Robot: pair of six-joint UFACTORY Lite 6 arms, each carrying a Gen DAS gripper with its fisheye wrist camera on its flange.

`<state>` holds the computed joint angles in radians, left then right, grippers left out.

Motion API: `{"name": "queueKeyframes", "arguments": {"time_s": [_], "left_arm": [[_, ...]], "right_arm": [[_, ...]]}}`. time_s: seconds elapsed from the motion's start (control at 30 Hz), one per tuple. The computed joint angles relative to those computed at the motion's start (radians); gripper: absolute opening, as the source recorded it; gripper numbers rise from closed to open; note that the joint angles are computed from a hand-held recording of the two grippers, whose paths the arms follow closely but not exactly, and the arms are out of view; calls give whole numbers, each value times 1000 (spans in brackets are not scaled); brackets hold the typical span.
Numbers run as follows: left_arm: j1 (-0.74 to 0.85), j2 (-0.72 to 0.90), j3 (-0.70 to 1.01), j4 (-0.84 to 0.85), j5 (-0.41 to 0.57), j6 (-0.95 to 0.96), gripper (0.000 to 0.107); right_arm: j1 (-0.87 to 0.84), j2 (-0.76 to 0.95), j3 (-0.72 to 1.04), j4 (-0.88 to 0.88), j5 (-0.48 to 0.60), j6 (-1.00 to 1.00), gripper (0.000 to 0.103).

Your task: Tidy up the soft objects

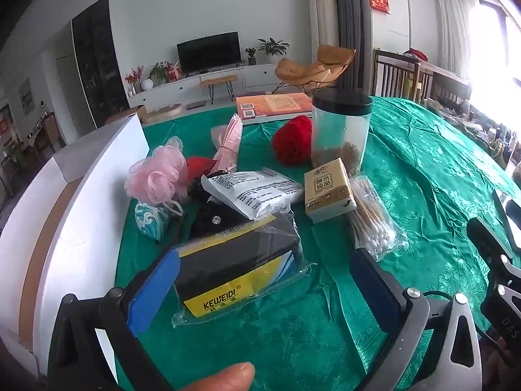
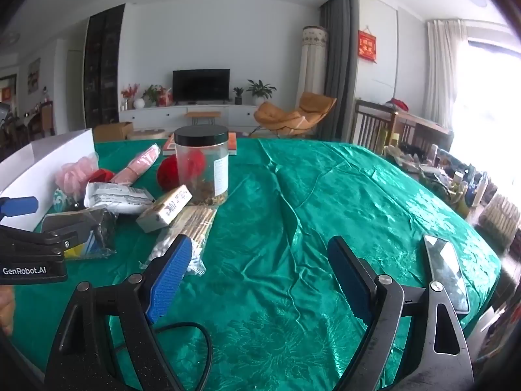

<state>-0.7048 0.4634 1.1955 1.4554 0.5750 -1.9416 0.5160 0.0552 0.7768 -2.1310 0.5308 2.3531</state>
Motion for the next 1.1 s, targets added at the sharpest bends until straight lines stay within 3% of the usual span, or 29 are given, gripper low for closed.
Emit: {"name": "queueKeyframes", "arguments": {"time_s": [0.13, 0.33, 0.8, 1.1], "left_arm": [[-4, 3, 1, -10, 8, 8, 103], [-6, 4, -3, -8, 11, 9, 103], [-14, 47, -79, 139, -54, -192, 103], [-10, 140, -45, 67, -107, -124, 103]], "right_arm": [[-51, -19, 7, -50, -61, -10, 87], [-50, -17, 8, -50, -61, -9, 87], [-50, -35, -15, -80, -56, -1, 87], [-80, -58, -29, -112, -85, 27, 87]]}}
